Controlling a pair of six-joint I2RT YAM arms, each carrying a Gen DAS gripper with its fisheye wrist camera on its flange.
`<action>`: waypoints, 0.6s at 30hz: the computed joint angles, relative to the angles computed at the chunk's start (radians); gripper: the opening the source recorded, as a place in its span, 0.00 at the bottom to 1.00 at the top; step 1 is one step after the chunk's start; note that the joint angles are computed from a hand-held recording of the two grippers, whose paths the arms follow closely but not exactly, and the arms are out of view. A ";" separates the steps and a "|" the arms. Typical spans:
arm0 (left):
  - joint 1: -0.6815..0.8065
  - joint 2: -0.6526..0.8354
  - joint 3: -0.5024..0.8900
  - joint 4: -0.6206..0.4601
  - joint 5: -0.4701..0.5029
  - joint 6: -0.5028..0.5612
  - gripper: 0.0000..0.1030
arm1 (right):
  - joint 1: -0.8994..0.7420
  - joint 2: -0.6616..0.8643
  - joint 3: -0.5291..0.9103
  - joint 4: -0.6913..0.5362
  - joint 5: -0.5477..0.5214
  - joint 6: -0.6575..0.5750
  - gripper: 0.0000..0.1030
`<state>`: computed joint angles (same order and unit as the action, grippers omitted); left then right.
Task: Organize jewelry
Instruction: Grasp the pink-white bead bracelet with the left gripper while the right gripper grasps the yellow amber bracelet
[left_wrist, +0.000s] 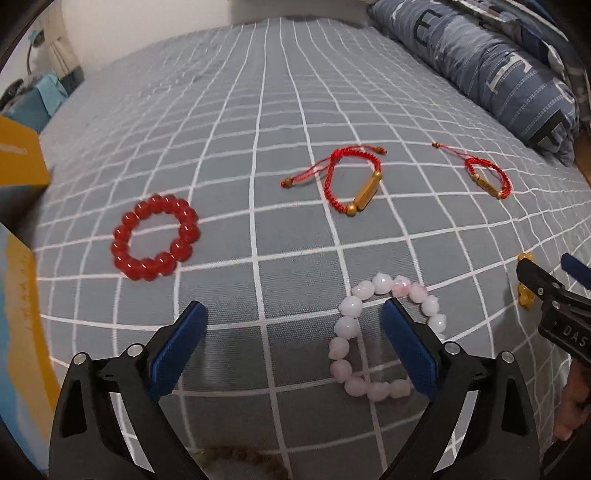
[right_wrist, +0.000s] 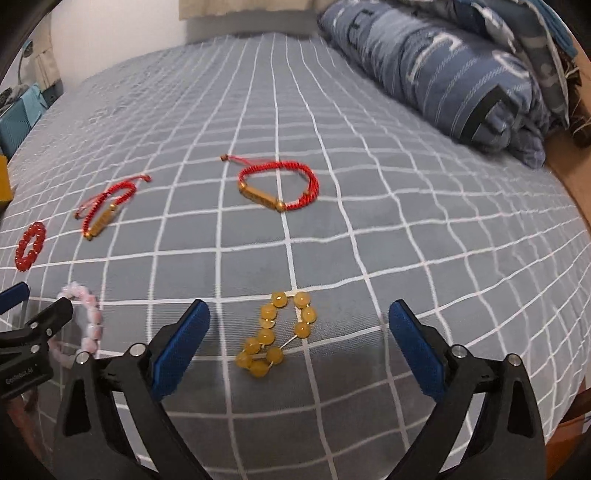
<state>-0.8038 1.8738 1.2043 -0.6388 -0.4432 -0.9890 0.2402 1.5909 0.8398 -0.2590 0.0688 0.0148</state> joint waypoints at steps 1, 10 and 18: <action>0.000 0.005 -0.001 0.002 -0.002 -0.001 0.88 | -0.002 0.012 0.004 -0.001 -0.002 0.000 0.85; -0.026 -0.008 -0.032 0.049 -0.005 0.031 0.38 | -0.002 0.058 0.012 0.002 -0.043 -0.008 0.62; -0.013 -0.060 -0.084 0.099 0.023 0.029 0.12 | -0.019 0.026 0.004 -0.014 -0.071 0.003 0.15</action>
